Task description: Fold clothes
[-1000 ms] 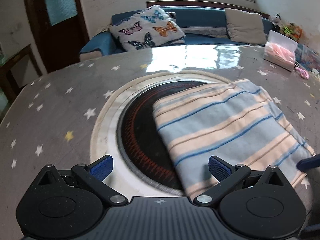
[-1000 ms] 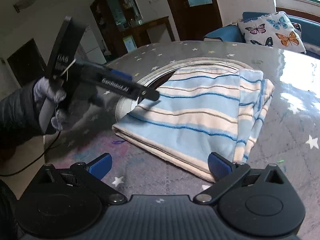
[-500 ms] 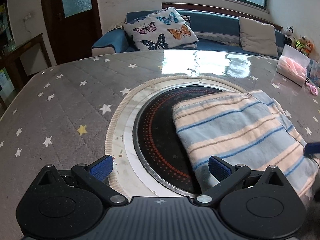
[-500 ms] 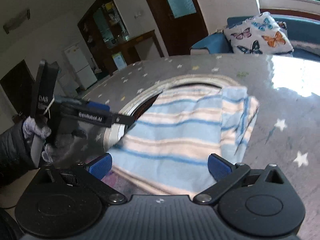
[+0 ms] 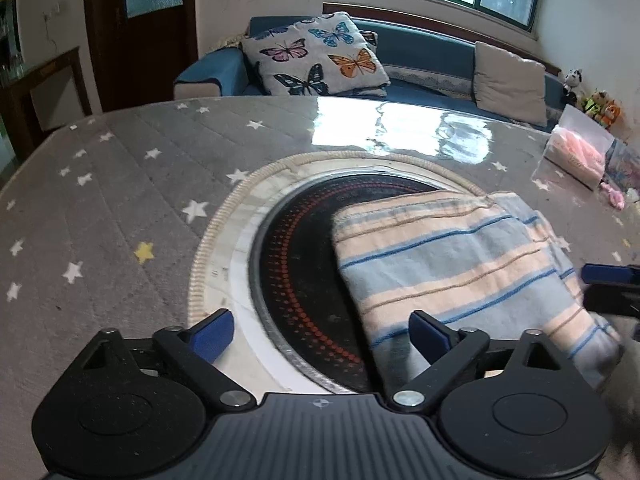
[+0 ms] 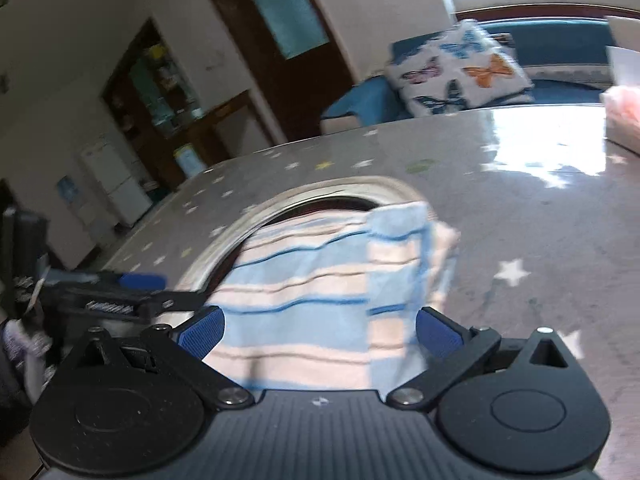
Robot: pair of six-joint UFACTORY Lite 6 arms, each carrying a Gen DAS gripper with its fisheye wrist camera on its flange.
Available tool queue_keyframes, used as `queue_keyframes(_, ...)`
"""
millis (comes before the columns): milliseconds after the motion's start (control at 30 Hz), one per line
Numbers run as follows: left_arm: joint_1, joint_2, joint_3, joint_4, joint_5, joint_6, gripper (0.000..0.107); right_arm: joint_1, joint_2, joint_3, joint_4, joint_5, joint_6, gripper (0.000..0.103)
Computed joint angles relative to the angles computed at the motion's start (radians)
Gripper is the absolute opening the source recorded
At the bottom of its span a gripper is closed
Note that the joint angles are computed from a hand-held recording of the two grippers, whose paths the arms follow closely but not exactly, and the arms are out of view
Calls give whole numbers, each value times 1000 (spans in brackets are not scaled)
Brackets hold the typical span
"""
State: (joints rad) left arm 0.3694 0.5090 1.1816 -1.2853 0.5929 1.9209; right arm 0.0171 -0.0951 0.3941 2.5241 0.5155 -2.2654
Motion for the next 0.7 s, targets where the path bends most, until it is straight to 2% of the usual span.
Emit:
queue_keyframes(67,-3,6,6,25,17,-30,89,-16,35,18,28,-9,-3,94)
queue_keyframes(133,-9,12,12,38,26,-52,87,-26,64,30,52,-7,-22,92)
queue_keyframes(300,-21,26,25,75,47,-99,78,-36,119,45,60,34,-20,77)
queue_keyframes(433,-16,43,51,121,80,-157,65,-37,122,37,98,47,-27,68)
queue_keyframes(467,-15,49,60,135,91,-172,62,-47,122,33,85,53,-7,61)
queue_keyframes(700,-24,65,79,169,114,-232,55,-41,114,22,93,49,58,40)
